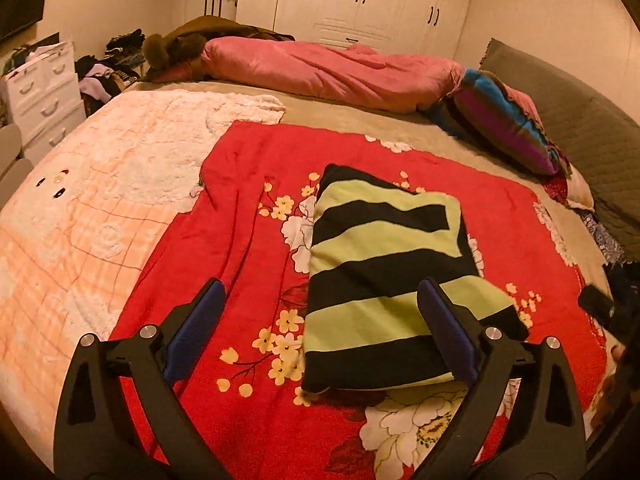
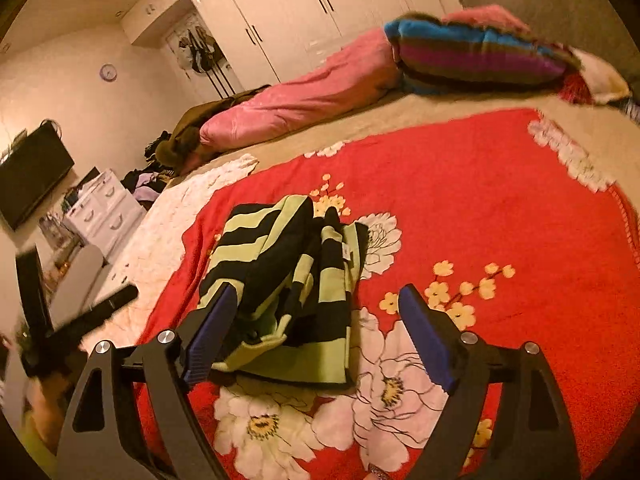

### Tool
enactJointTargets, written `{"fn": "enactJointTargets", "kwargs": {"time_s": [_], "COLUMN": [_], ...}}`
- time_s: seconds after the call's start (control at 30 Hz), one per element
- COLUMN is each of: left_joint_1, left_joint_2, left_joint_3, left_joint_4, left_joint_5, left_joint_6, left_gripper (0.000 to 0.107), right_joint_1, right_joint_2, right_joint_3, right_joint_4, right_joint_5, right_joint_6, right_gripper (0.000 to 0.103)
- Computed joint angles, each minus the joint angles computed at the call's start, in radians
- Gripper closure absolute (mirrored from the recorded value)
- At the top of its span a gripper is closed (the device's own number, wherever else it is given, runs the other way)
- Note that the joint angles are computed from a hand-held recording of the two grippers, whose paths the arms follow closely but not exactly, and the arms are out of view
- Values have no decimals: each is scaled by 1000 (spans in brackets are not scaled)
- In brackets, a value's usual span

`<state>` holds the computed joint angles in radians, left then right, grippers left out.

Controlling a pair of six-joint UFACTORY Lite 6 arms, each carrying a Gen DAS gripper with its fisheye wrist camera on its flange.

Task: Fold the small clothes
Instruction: 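Move the right gripper to the edge of the striped bundle, then grasp the bundle edge with the right gripper and straighten it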

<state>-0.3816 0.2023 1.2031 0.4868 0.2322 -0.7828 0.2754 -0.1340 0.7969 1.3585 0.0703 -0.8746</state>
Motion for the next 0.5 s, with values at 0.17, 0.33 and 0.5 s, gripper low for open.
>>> {"fn": "enactJointTargets", "kwargs": {"time_s": [0.17, 0.33, 0.5], "left_joint_1": [-8, -34, -74], "left_joint_2": [72, 152, 229], "left_joint_3": [2, 4, 27], "left_joint_4": [102, 306, 403], "left_joint_5": [-27, -54, -61], "left_joint_6": [-107, -307, -368], "left_gripper": [17, 17, 17], "right_joint_1": [-123, -173, -135], "right_joint_2": [218, 517, 757], "right_joint_3": [161, 419, 744], "right_joint_4": [186, 166, -124], "right_joint_5": [244, 435, 453], "right_joint_6": [-98, 38, 317], "right_gripper": [21, 21, 21]}}
